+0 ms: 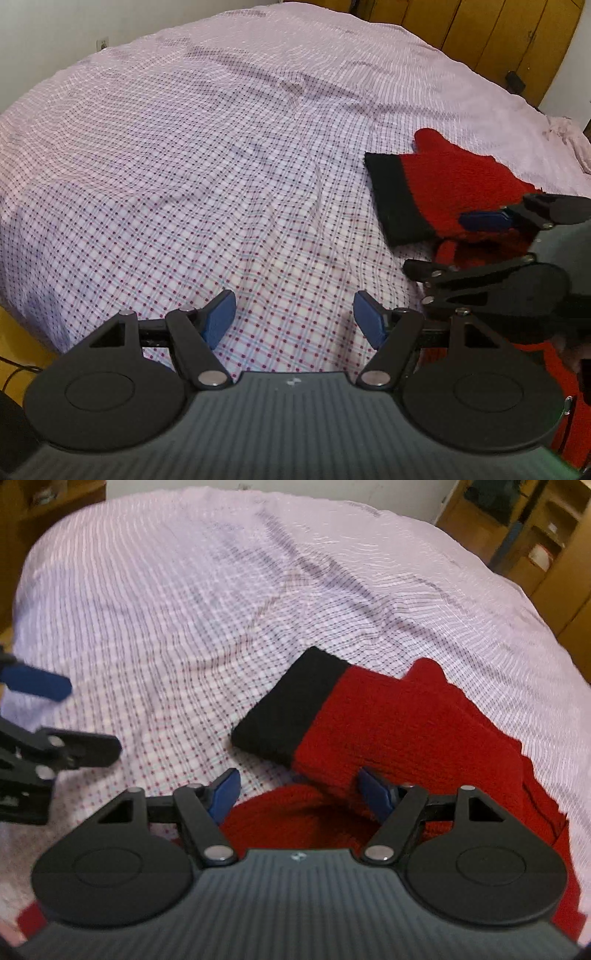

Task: Fold small clothes
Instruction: 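Grasp the folded sleeve's black cuff with the right gripper and lift it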

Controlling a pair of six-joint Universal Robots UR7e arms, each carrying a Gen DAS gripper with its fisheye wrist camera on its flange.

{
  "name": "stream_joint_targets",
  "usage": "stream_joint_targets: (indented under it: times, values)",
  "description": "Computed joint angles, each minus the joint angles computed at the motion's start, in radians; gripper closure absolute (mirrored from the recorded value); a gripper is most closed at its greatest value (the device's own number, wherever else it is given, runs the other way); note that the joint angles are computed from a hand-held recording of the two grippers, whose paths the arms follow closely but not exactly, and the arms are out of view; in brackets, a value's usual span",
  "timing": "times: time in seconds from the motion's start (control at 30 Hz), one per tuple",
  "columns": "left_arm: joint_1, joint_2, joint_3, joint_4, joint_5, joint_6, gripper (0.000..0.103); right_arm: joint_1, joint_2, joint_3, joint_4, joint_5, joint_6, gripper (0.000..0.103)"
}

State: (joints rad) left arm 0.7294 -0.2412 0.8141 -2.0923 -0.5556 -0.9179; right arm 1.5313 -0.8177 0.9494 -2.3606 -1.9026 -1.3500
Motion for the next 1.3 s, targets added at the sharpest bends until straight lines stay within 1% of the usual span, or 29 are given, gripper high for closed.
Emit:
stream_joint_targets:
  times: [0.13,0.2,0.3,0.37,0.43,0.47,0.53,0.57,0.6,0.63,0.7,0.73,0.9,1.07,1.2,1.3]
  values:
    - [-0.003,0.002,-0.009,-0.004,-0.001,0.001,0.028,-0.003,-0.005,0.034,-0.057,0.009,-0.055,0.028]
    - [-0.006,0.003,-0.01,-0.014,0.002,0.009,0.028,-0.005,-0.005,0.038,-0.068,0.016,-0.065,0.028]
    - [-0.013,0.006,-0.016,-0.013,0.008,0.014,0.028,-0.006,0.001,0.036,-0.086,0.021,-0.068,0.03]
    - [-0.017,0.01,-0.024,-0.007,0.011,0.013,0.028,-0.005,0.004,0.033,-0.089,0.019,-0.049,0.033]
    - [-0.021,0.015,-0.03,-0.008,0.014,0.018,0.028,-0.004,0.0,0.047,-0.121,0.02,-0.048,0.044]
    - [-0.023,0.017,-0.033,-0.011,0.016,0.023,0.028,-0.004,-0.001,0.051,-0.134,0.023,-0.058,0.047]
    - [-0.027,0.023,-0.041,-0.011,0.018,0.028,0.028,-0.005,-0.005,0.064,-0.168,0.028,-0.077,0.066]
    - [-0.028,0.027,-0.045,-0.012,0.018,0.03,0.028,-0.006,-0.007,0.066,-0.181,0.031,-0.081,0.071]
    - [-0.03,0.032,-0.053,-0.01,0.019,0.028,0.028,-0.007,-0.009,0.065,-0.186,0.037,-0.075,0.08]
    - [-0.031,0.037,-0.06,-0.008,0.02,0.028,0.028,-0.01,-0.014,0.062,-0.178,0.048,-0.057,0.085]
    - [-0.033,0.048,-0.078,-0.011,0.017,0.04,0.028,-0.014,-0.02,0.038,-0.139,0.075,0.001,0.089]
    - [-0.033,0.054,-0.086,-0.014,0.016,0.045,0.028,-0.016,-0.023,0.026,-0.123,0.091,0.028,0.09]
    - [-0.032,0.078,-0.126,-0.018,0.006,0.063,0.028,-0.028,-0.029,-0.024,-0.089,0.162,0.108,0.09]
    - [-0.033,0.092,-0.152,-0.008,0.005,0.06,0.028,-0.039,-0.031,-0.089,-0.062,0.226,0.17,0.09]
    - [-0.033,0.096,-0.166,0.002,0.015,0.06,0.028,-0.054,-0.019,-0.169,-0.036,0.258,0.238,0.091]
    - [-0.034,0.107,-0.194,0.015,0.018,0.072,0.028,-0.067,-0.005,-0.223,-0.034,0.265,0.266,0.091]
